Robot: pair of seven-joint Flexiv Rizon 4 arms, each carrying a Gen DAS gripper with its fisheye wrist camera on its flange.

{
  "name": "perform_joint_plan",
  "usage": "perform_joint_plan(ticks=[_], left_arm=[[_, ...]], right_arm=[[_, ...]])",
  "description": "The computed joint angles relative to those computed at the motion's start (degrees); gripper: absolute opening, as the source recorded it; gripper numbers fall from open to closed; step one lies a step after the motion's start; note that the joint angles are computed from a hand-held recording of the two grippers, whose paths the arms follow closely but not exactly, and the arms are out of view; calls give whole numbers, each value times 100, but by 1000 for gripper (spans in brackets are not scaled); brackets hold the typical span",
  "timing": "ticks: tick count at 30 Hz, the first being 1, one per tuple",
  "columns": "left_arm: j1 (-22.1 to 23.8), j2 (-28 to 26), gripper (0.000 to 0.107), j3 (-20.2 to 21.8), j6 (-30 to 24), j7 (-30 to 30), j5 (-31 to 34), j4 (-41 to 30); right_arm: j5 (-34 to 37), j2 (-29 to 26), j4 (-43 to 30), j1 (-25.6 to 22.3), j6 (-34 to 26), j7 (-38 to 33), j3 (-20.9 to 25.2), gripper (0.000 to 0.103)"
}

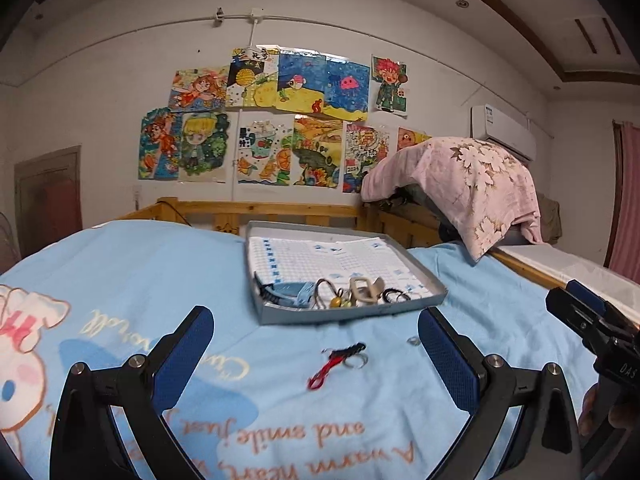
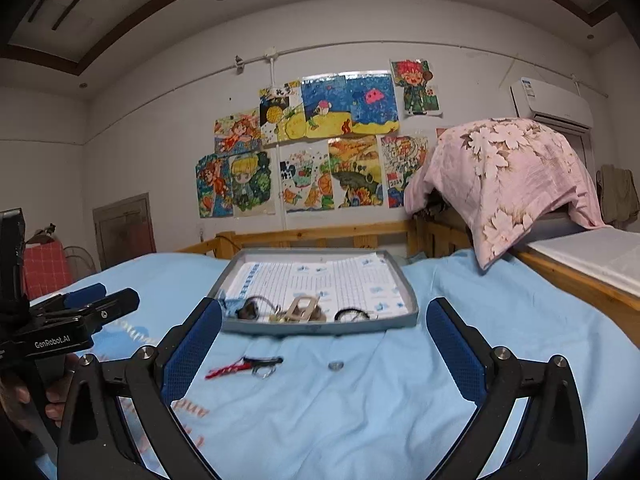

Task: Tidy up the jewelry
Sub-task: 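Lift both tools out of the tray and hold above the bed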

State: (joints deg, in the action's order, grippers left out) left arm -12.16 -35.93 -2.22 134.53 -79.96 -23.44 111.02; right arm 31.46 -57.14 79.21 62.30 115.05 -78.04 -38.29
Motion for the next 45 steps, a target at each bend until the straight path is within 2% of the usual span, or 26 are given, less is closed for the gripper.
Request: perform_joint_plan(ticks=[4, 7, 14, 18, 23, 26, 30, 35, 40, 42, 45], left_arm=[[-227, -16, 103, 129, 166, 224, -258, 249], [-310, -19, 103, 136, 199, 348, -403, 438], [-182, -4, 103, 31, 354, 104, -345, 678], [-96, 20, 103, 0, 246, -31, -267, 681], [-12, 106, 103, -10, -134, -161, -311, 638], [164, 132, 103, -31, -434, -352, -136, 563], [127, 34, 103, 82, -786, -397, -274, 295], [-97, -187, 103, 305, -1177, -205, -514, -195], [-801, -644, 103, 913, -1331, 420, -1558, -929], [-920, -870, 103, 998, -1316, 634, -1935, -1288], [-947, -1143, 103, 975, -1209, 874, -2300, -1691]], right_arm=[[64, 75, 235, 110, 54, -60, 48, 100], [321, -84, 379, 425, 3, -94, -339, 100], [343, -289, 685, 814, -240, 141, -777, 100], [134, -303, 790, 855, -328, 430, -881, 101], [-174, -337, 862, 860, -367, 782, -955, 100], [-476, -285, 857, 746, -397, 963, -852, 100], [-865, -242, 752, 525, -436, 1162, -734, 100], [-1042, -463, 374, 324, -453, 1340, -912, 100], [-1406, -730, -430, -182, -590, 1391, -839, 100], [-1588, -871, -822, -431, -692, 1406, -740, 100], [-2056, -1021, -1587, -1010, -977, 1547, -236, 100]])
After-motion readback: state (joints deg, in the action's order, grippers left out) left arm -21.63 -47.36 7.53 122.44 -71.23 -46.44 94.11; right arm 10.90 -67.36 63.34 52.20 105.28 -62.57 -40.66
